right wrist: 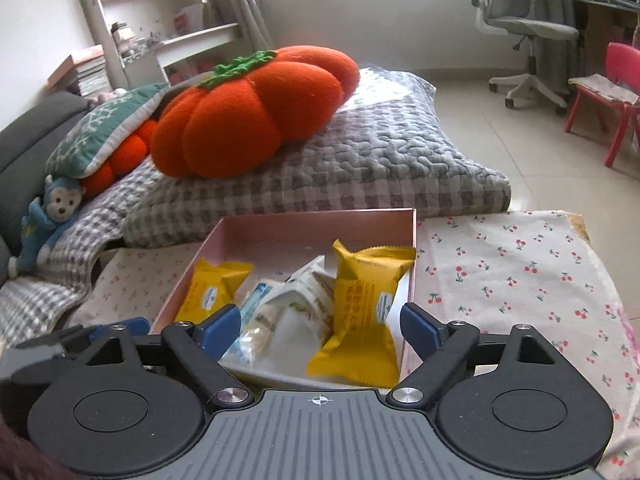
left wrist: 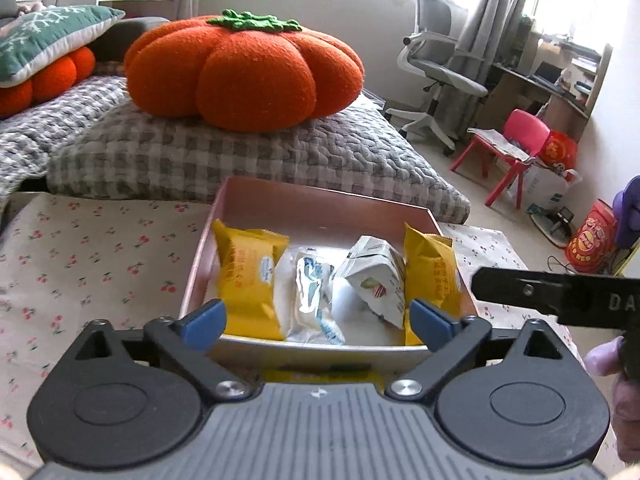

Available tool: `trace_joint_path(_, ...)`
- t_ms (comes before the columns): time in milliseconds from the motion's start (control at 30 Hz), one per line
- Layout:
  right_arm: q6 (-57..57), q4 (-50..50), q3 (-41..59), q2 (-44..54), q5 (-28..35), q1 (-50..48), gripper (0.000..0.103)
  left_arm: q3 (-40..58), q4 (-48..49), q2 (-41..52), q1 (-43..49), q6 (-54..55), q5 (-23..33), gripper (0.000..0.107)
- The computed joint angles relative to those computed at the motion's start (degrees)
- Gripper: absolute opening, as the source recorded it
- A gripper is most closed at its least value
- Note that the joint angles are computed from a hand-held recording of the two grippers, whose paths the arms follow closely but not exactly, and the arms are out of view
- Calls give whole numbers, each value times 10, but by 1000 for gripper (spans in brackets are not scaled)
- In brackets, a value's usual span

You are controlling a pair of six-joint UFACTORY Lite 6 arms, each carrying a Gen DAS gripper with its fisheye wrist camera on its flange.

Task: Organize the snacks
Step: 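Open both tools to release the packs into the box, then move the left tool to the pink wafer pack while the right tool approaches the pecan bag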

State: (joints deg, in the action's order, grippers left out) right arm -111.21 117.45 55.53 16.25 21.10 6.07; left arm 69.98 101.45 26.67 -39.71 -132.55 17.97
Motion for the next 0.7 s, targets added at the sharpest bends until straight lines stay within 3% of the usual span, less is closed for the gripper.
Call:
trace_joint_path(267,32,-57,-76,-80,2,-13,90,-28,-104,-34,-22,117,34,102)
trace_joint_path(400,34,-73,-103,-108,7,-26,91,-60,-108,-55,-37,141,55,102)
trace_joint_path(467,-18,-35,-130,-123,14,-30,101,-85,-92,-65,-43,133,65,102)
trace_joint_path(700,-187,67,-222,-145,27,-31,102,-153,-82,-84,-42,134,67,102)
